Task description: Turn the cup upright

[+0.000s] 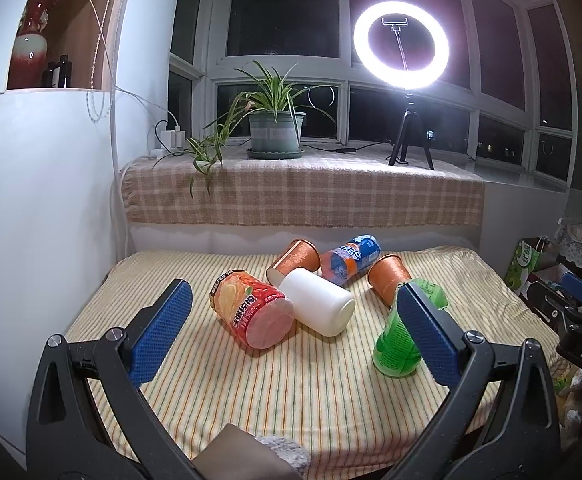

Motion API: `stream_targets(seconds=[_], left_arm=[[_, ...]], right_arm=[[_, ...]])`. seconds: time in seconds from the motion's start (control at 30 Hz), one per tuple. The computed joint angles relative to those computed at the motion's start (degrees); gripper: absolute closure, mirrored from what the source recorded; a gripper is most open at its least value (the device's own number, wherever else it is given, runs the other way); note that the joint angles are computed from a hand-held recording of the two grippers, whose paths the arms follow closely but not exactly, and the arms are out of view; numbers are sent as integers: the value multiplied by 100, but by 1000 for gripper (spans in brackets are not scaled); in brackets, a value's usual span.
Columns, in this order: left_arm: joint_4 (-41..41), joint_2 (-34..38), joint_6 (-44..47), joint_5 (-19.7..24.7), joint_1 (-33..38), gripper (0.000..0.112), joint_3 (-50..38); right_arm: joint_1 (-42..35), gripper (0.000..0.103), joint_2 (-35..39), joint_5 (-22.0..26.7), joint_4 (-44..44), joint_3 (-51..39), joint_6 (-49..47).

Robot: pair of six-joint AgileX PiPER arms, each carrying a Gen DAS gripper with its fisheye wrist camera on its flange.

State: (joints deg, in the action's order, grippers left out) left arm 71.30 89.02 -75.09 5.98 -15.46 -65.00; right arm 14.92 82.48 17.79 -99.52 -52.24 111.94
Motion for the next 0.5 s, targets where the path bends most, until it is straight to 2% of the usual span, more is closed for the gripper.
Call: stream_targets(seconds=[0.27,0.37,0.5], left_arm=[[68,28,-99,5,27,9,-31],[-293,40,233,-7,61,9,-52],[496,61,-555,31,65,9,-65]], right_arm=[[29,19,18,33,57,-19,-72],[8,19,44,3,59,-29,-84],[-41,19,66,-61,19,-31,-49]])
